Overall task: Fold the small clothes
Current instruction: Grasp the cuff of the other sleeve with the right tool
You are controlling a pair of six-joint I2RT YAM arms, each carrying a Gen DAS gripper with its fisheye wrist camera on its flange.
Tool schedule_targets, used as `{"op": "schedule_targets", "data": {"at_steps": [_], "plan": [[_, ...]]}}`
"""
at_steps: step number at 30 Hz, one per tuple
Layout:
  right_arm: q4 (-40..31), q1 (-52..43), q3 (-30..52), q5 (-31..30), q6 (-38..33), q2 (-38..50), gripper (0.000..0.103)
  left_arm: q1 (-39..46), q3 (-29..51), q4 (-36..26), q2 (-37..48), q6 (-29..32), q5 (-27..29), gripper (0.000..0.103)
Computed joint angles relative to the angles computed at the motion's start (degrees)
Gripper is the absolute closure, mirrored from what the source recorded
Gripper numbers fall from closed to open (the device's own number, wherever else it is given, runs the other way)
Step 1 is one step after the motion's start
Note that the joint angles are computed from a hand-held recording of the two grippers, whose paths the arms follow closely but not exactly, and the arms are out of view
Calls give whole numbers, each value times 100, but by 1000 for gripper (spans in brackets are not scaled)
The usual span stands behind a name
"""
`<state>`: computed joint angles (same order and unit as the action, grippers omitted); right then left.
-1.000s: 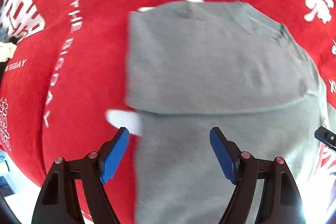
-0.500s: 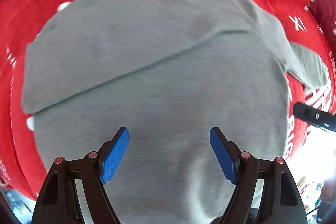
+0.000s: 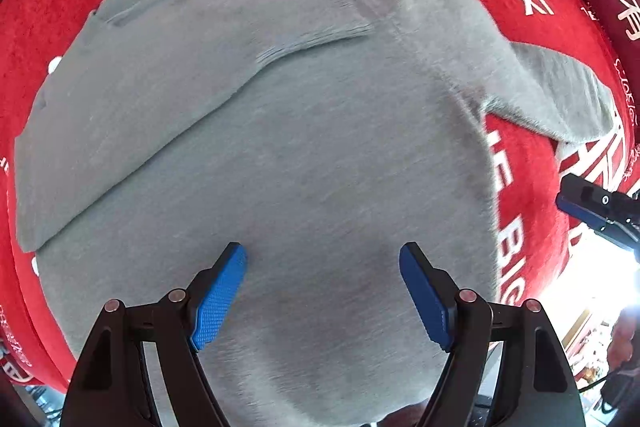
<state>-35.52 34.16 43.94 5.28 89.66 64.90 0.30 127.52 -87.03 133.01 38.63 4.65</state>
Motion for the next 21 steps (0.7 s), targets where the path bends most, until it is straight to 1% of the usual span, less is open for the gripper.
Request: {"op": "schedule_targets", "data": {"at_steps": [3, 6, 9, 10, 11, 12, 14, 16, 17, 19, 21], "plan": [[-139, -5, -341, 205, 236, -562, 44, -265, -114, 39, -79, -235, 64, 23], [-474, -5, -612, 568, 418, -1277, 44, -543, -251, 129, -187, -458, 171, 23], [-1032, -205, -819, 972, 558, -2085, 43, -843, -255, 238, -182, -732, 281, 23], [-1221, -399, -977, 1045, 615, -2504, 43, -919, -227, 255, -155, -807, 304, 23], [-1319, -586, -1073, 1009, 580, -2753, 43, -960, -409, 390, -217, -856, 327, 23], [-1436, -906, -1242, 945, 543, -3143, 43, -1048, -430, 458, -197, -962, 344, 23], [-1433, -1355, -1438, 854, 458, -3541, 43, -1135, -418, 520, -176, -1095, 381, 23], [-1377, -2061, -1707, 655, 204, -4123, 43, -1220, -479, 729, -120, -1234, 368, 23], [-1305, -2189, -1773, 634, 170, -4243, 43, -1273, -454, 773, -90, -1304, 315, 23], [-1067, -2885, -1944, 299, -246, -4531, 43, -1359, -295, 748, 42, -1435, 258, 23], [-855, -3144, -1972, 177, -454, -4477, 43, -1399, -161, 699, 150, -1558, 285, 23]]}}
